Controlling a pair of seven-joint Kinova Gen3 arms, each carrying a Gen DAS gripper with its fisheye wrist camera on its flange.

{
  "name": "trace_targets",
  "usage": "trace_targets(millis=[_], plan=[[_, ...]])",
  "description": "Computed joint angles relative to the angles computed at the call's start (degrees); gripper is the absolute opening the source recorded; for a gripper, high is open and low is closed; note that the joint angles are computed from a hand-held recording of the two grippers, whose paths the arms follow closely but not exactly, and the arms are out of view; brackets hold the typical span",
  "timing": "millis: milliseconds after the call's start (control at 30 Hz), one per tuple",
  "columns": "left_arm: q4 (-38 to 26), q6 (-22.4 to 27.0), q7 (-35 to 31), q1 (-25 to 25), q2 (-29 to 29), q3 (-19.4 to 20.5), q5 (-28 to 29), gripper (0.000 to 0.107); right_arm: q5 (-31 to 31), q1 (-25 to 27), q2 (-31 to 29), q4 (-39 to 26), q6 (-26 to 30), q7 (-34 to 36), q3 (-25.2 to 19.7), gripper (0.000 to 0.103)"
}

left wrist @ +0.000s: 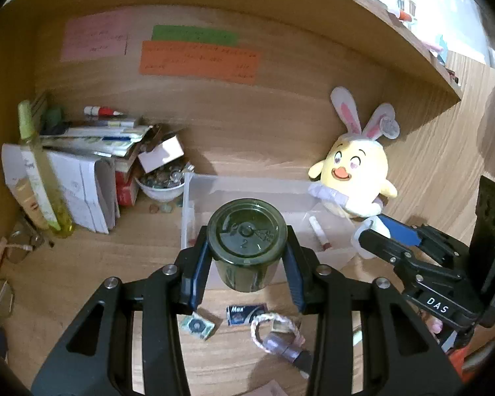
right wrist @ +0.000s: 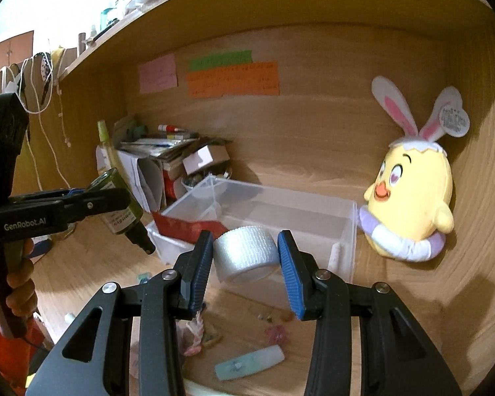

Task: Organize objects
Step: 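Lift the green bottle with the left tool while the right tool carries the tape roll over the bin, then open the left tool to drop the bottle while the right tool drops the tape roll into the bin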

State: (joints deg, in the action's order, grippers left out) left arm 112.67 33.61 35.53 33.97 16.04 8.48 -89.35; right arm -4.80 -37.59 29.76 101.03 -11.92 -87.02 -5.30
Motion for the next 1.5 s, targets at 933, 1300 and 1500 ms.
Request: trace_targets(millis=[933, 1300, 1500], plan=[[-13.2, -13.5, -24.6, -3.4, 8.2, -9.6, 19.7, 0.041, 1.2, -1.1, 8.1, -15.1, 12.1, -2.3, 4.8, 0.037], [-16.0, -19.3, -41.9, -9.2, 11.9, -5.6, 34.7, 0.041, 5.1, -1.1, 12.0, -21.3, 20.3, -6.7, 5.4, 0.037], [-16.7, -19.8, -46.3, -7.5, 13.1, -7.4, 39.2, 0.041, 8.2, -5.3, 13.8, -23.6, 23.4, -11.2, 10.9, 0.037]])
